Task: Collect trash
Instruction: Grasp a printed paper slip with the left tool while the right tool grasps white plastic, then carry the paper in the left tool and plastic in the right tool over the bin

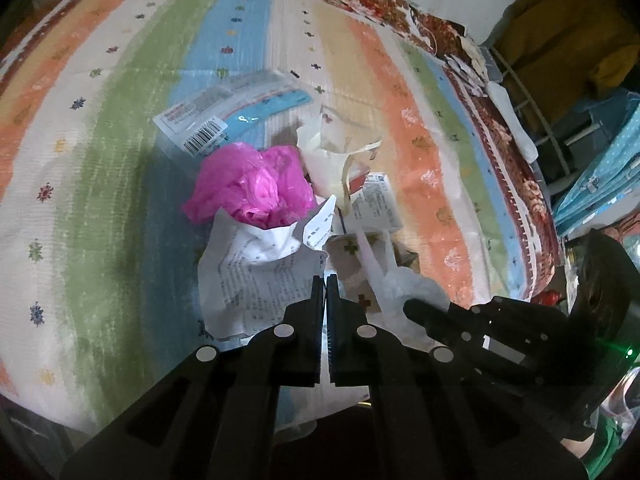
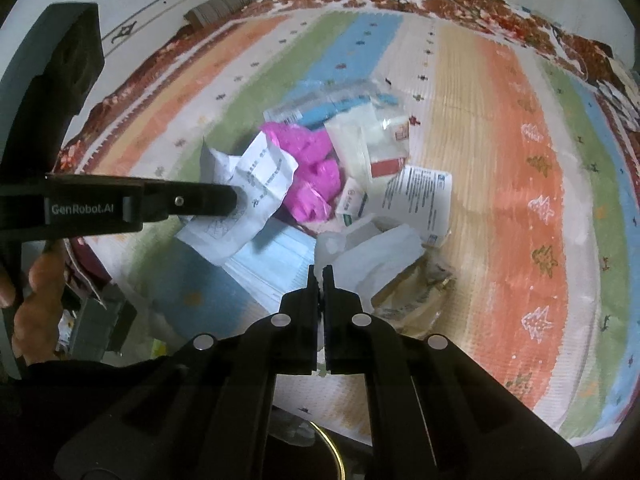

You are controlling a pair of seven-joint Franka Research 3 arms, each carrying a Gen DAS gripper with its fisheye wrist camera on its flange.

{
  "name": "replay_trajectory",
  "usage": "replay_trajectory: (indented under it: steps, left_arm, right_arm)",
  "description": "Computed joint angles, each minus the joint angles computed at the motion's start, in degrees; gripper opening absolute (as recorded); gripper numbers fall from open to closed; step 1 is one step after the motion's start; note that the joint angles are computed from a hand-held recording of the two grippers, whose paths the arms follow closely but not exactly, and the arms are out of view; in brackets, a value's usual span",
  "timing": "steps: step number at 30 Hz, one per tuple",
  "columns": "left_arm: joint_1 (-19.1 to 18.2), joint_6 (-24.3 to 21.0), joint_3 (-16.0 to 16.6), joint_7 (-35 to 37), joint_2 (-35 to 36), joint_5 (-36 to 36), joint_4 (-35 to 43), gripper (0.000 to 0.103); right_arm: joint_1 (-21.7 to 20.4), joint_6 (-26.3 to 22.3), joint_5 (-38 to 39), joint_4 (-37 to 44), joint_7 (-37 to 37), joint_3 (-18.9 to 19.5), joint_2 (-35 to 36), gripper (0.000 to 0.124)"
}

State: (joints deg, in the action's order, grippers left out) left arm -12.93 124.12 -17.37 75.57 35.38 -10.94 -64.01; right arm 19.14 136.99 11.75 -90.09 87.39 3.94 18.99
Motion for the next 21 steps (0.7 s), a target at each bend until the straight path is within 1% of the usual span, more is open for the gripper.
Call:
replay_trajectory:
  steps: [10,16,21]
  left_arm:
    - [0.71,4.32,-0.29,-0.66,-6.6,-1.02,-8.39,0.0]
    - [0.87,7.85,-0.7,-0.42,-11.2,-2.54,-13.45,0.0]
    - [0.88,9.91,-0.86,0.07,-14.58,-3.79,-17.54,0.0]
  right_arm:
    - [-0.56,1.91,3.01,-3.94,-1.62,0.79,-4.71,0.001]
    - [-0.52,3.64,5.04,-8.26,-2.33,1.24,-9.26,0.001]
    - [-0.18,5.33,5.83,-11.6,-2.62,1.51,-12.61,0.001]
